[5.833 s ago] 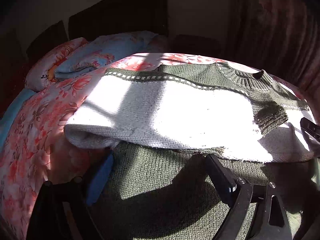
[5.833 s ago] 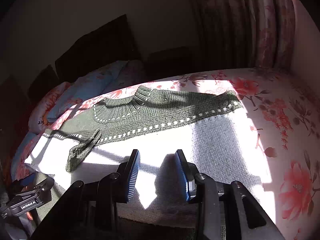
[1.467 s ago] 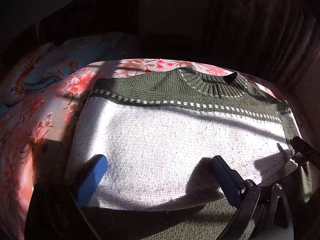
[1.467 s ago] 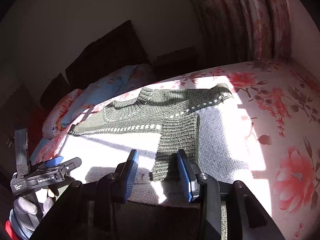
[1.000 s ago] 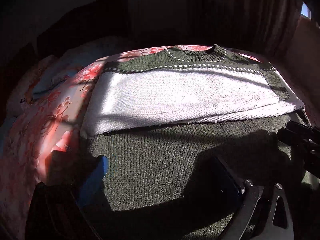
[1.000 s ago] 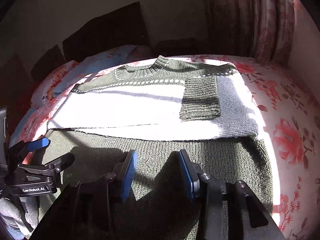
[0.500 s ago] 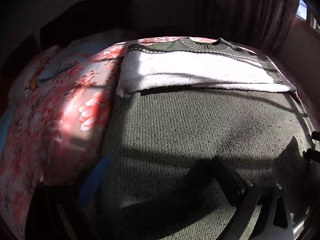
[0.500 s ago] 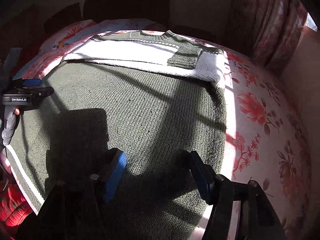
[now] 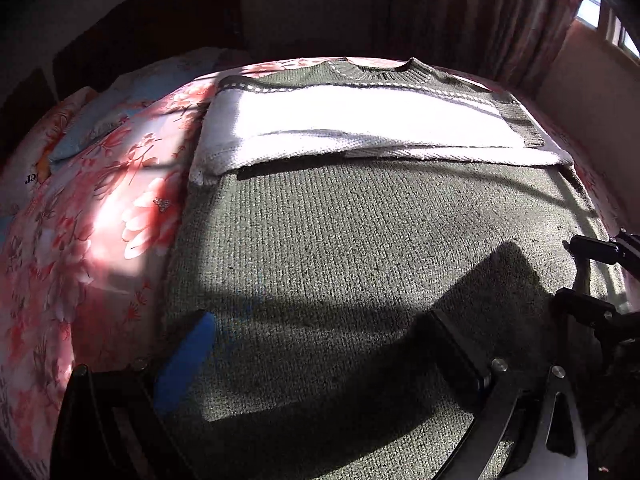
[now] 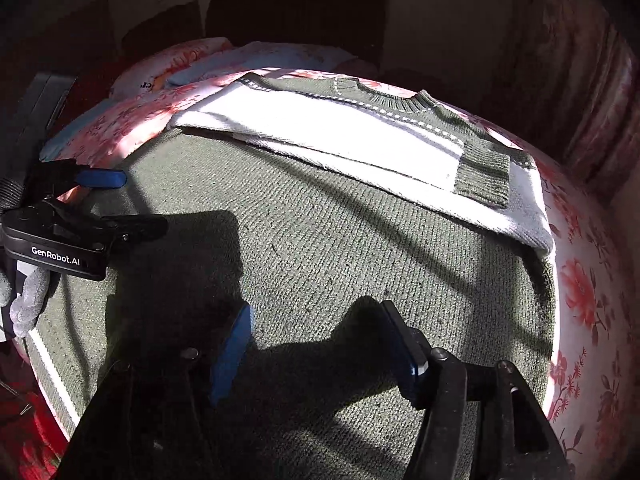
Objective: Fold small clothes
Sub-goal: 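Move both grippers toward the sweater hem, then lower both grippers onto the white-striped ribbed hem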
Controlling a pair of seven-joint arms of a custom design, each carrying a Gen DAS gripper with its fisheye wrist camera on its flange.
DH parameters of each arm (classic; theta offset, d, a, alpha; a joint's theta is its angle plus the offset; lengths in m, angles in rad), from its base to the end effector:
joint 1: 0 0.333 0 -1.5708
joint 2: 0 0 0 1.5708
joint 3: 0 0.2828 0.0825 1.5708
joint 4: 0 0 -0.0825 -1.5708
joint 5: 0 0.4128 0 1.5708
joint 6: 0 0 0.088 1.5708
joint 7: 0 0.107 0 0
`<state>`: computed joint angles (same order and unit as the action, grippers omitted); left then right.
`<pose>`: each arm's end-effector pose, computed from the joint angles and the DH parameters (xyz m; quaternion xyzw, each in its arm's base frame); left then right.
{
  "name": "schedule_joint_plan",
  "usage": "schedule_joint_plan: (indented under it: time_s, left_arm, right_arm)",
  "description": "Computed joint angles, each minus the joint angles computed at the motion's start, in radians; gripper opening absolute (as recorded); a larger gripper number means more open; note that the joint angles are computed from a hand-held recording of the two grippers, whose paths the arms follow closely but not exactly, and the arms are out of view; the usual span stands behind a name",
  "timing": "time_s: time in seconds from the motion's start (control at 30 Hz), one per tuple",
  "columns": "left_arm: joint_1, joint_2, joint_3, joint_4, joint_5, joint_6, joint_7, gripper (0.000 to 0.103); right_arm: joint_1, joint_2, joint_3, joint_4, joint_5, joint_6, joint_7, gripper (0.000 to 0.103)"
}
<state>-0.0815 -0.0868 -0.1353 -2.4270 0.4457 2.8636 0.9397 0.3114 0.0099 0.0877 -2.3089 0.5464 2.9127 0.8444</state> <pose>0.5199 -0.1387 0.3407 -0.6841 0.6744 -0.1925 0.2001 0.5383 0.1924 0.3487 -0.8464 0.4310 -0.1498 0.2745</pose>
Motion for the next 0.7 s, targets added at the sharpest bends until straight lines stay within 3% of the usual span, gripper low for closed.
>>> schedule_joint_plan:
  time_s: [0.1,0.17,0.3,0.43,0.5,0.53,0.6,0.7]
  left_arm:
    - [-0.01,-0.069,0.028,-0.095,-0.059,0.052,0.078,0.103]
    - [-0.004,-0.091,0.023,-0.122,-0.036,0.065,0.077,0.103]
    - [-0.013,-0.125,0.001,-0.131,-0.023,0.037,0.015,0.103]
    - [-0.133,-0.128,0.059,-0.141,-0.186,0.105,0.134,0.103]
    - [-0.099,-0.101,0.0,-0.106,-0.105,0.036,0.09,0.103]
    - [-0.073,-0.091,-0.031,-0.098,-0.03,0.005,0.038,0.103]
    - [-0.091,-0.121,-0.004,-0.143,-0.066,0.036,0.073,0.103]
    - [-0.091,-0.202,0.024,-0.228,-0.08,0.035,0.09,0.103]
  right_arm:
    - [-0.016,-0.069,-0.026,-0.067,0.144,-0.033,-0.152,0.065]
    - [-0.023,-0.1,-0.044,-0.093,0.207,-0.057,-0.212,0.065]
    - [-0.059,-0.145,0.001,-0.131,0.027,-0.052,0.016,0.062]
    - [0.052,-0.159,-0.011,-0.123,0.169,-0.096,-0.18,0.062]
    - [0.055,-0.138,0.023,-0.123,0.077,-0.102,-0.146,0.062]
    - [0.061,-0.146,0.037,-0.148,0.084,-0.046,-0.183,0.065]
    - [0.08,-0.161,-0.007,-0.152,0.158,-0.092,-0.244,0.065]
    - [0.042,-0.212,-0.029,-0.202,0.135,-0.119,-0.255,0.065]
